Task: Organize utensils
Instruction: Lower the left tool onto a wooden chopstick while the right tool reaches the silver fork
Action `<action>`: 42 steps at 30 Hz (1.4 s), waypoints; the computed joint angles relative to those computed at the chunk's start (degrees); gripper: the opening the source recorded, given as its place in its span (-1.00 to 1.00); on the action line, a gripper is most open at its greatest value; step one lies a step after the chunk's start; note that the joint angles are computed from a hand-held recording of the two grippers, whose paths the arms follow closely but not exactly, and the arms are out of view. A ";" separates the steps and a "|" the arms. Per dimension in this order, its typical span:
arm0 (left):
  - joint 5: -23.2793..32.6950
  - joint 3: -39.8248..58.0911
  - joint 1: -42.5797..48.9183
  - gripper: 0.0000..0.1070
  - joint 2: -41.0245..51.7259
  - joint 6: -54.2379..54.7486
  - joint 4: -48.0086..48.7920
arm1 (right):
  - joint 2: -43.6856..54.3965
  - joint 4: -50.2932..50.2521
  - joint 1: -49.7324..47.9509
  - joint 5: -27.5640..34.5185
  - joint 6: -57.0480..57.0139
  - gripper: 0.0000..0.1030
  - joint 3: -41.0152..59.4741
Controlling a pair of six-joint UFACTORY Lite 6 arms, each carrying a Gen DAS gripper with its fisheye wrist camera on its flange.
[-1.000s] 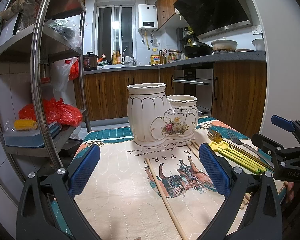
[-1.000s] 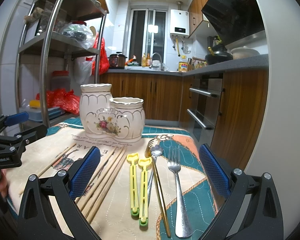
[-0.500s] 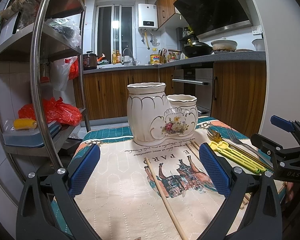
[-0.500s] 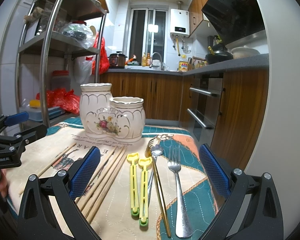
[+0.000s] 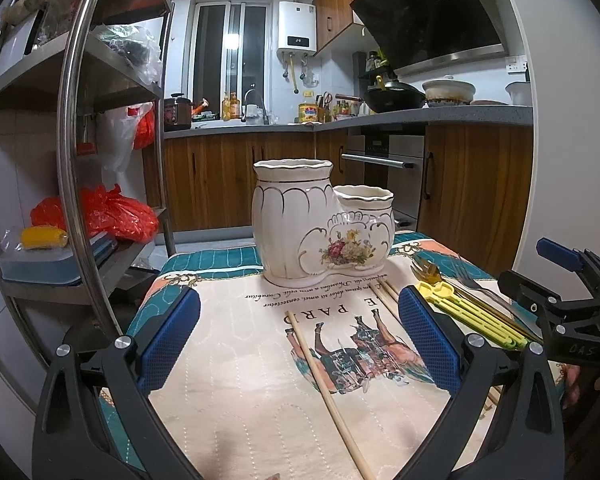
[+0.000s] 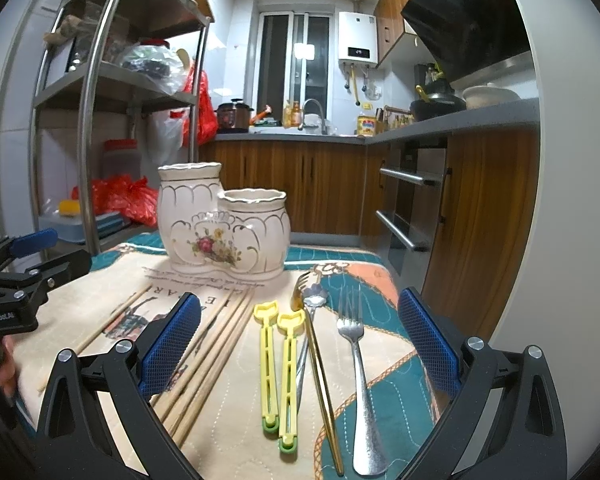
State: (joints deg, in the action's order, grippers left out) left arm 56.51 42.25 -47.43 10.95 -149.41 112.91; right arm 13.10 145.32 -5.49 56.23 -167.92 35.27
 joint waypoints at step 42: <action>-30.81 19.39 14.87 0.73 3.74 79.86 -62.21 | 15.18 -75.92 -3.68 -31.58 74.32 0.85 40.32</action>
